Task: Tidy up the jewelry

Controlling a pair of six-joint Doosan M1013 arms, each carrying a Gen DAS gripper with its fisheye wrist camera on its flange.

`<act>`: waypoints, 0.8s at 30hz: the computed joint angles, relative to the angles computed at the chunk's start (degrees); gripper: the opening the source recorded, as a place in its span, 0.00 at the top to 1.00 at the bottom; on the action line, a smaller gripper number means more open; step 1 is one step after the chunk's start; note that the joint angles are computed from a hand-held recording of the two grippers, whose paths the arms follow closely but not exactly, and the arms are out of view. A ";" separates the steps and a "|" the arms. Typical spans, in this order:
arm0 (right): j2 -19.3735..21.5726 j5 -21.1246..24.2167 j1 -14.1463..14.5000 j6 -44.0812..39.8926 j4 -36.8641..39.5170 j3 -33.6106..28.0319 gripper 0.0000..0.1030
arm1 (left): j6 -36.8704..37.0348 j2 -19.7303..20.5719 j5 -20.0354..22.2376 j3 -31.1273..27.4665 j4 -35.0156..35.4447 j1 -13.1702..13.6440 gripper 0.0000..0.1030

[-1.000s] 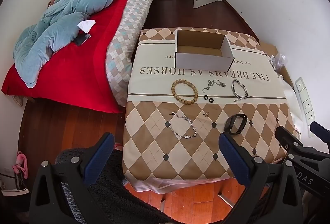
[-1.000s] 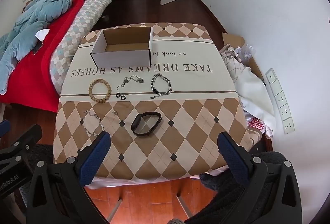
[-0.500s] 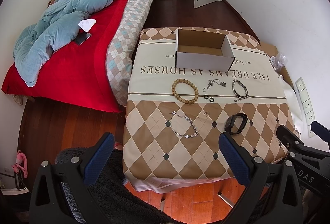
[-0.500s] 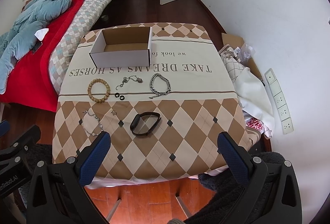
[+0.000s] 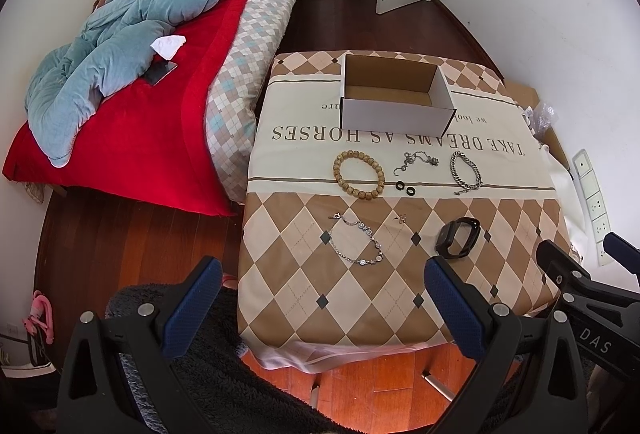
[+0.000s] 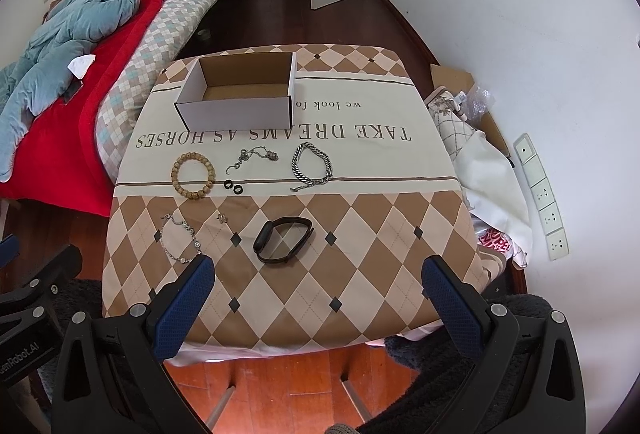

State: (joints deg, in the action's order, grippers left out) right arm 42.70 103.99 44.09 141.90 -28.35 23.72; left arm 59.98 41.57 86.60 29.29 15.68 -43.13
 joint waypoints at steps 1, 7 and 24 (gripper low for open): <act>0.17 0.16 0.04 -0.05 -0.07 -0.35 0.00 | -0.14 -0.34 -0.47 0.74 0.00 0.03 0.00; 0.25 0.21 0.09 -0.13 -0.30 -0.56 0.00 | -0.05 -0.12 -0.15 0.19 0.11 0.02 0.00; 0.48 0.55 0.16 -0.36 -0.51 -1.18 0.00 | 0.24 0.59 0.63 -1.60 0.35 0.00 0.00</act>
